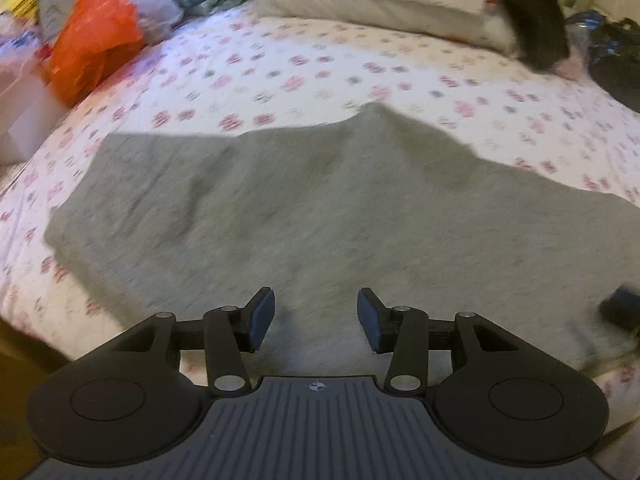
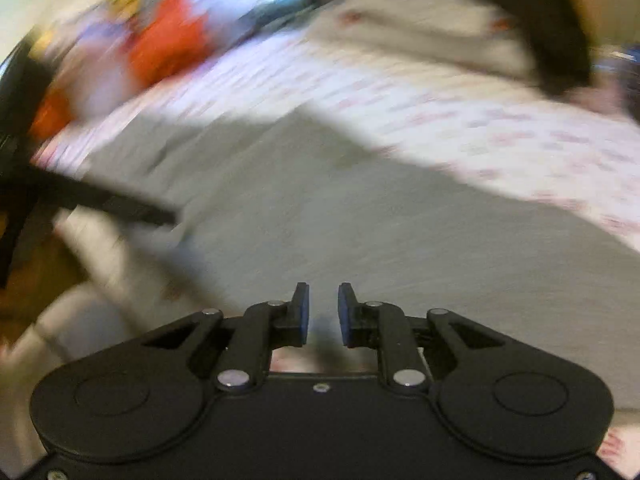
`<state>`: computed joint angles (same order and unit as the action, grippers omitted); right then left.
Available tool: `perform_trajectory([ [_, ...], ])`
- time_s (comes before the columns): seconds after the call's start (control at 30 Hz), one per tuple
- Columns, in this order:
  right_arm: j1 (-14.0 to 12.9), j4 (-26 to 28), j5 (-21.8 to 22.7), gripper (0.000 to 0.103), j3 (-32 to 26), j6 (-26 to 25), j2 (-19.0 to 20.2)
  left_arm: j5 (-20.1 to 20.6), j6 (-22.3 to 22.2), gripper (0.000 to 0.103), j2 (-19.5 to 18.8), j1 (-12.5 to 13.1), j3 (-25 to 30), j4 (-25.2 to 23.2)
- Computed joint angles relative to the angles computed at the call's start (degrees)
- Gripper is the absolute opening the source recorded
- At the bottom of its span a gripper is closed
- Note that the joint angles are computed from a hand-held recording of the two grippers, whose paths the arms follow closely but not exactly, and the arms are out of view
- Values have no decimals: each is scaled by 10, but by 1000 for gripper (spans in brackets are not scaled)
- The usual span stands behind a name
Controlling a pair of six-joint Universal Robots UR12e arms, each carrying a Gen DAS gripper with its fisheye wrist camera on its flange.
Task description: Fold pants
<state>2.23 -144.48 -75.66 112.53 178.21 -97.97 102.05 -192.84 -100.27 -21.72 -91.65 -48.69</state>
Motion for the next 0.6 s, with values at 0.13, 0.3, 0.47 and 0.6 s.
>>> perform_trajectory([
  [0.13, -26, 11, -101, 51, -2, 48, -7, 4, 16, 45, -19, -15, 13, -23],
  [0.3, -55, 160, -146, 50, -19, 58, -12, 40, 12, 69, -13, -27, -19, 6],
  [0.47, -83, 160, -80, 67, 9, 66, -43, 32, -17, 84, -10, -16, -20, -3],
  [0.6, -105, 84, -87, 102, 39, 118, -70, 5, -25, 83, -7, -8, -13, -18],
])
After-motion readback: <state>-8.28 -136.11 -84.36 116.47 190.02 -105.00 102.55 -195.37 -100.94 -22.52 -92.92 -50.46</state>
